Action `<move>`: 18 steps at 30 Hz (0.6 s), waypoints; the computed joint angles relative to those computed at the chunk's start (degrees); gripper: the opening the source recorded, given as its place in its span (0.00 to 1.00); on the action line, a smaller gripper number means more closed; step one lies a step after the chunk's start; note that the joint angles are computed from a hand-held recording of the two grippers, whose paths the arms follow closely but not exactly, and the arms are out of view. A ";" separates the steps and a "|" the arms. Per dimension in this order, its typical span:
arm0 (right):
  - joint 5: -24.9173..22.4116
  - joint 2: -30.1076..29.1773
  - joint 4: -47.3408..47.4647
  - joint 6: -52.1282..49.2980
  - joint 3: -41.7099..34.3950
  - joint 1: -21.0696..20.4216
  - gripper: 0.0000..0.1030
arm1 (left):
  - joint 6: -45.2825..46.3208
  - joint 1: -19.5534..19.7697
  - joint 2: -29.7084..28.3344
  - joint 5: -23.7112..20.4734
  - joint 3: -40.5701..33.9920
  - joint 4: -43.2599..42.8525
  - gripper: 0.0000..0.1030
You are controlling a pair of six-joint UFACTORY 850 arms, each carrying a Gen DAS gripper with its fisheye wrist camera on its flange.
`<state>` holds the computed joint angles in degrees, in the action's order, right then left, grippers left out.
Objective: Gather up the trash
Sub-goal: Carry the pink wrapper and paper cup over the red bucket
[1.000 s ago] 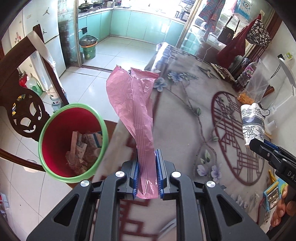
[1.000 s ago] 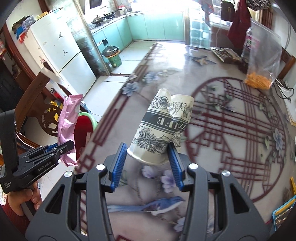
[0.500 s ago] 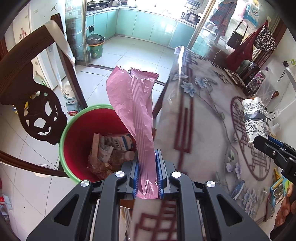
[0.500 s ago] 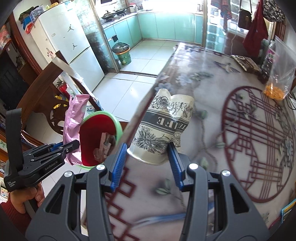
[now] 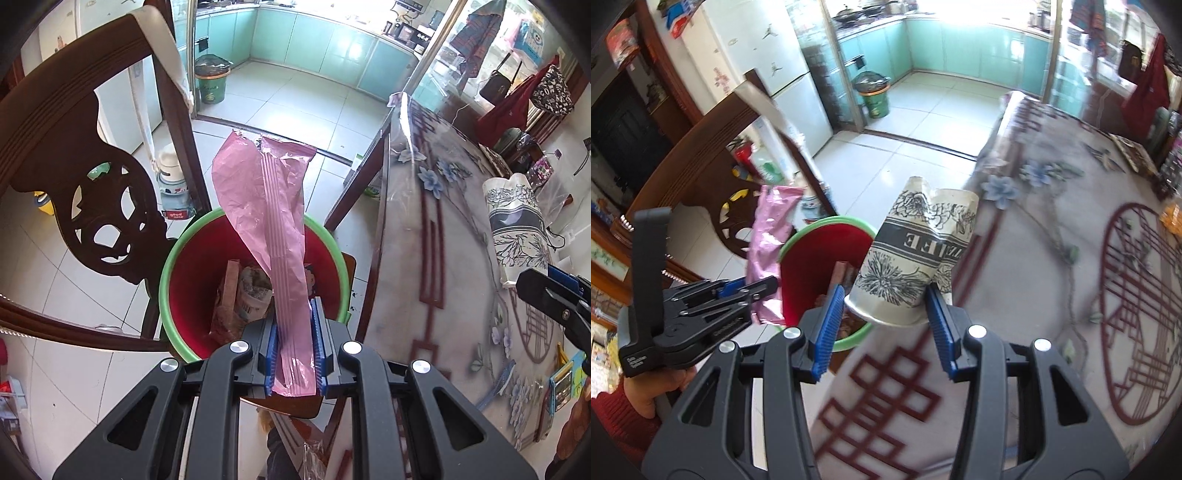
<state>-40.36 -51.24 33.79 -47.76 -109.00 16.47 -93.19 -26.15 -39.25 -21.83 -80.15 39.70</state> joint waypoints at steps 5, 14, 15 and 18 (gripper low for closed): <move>-2.10 -1.89 0.36 -0.65 -2.39 1.51 0.44 | 1.74 1.13 -0.49 0.62 0.51 -1.86 0.14; -6.00 -5.76 -1.04 0.79 -8.11 3.28 0.44 | 6.13 3.28 -2.15 1.49 -0.10 -5.89 0.16; -6.26 -6.16 -1.08 0.80 -8.62 3.41 0.44 | 6.80 3.57 -2.40 1.72 -0.16 -6.57 0.16; -7.72 -7.59 -0.42 0.75 -10.40 3.62 0.44 | 10.07 4.59 -3.52 2.38 -0.68 -10.14 0.16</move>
<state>-48.09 -58.83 33.36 -47.01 -119.40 20.09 -83.12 -21.56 -42.78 -19.45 -80.82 29.56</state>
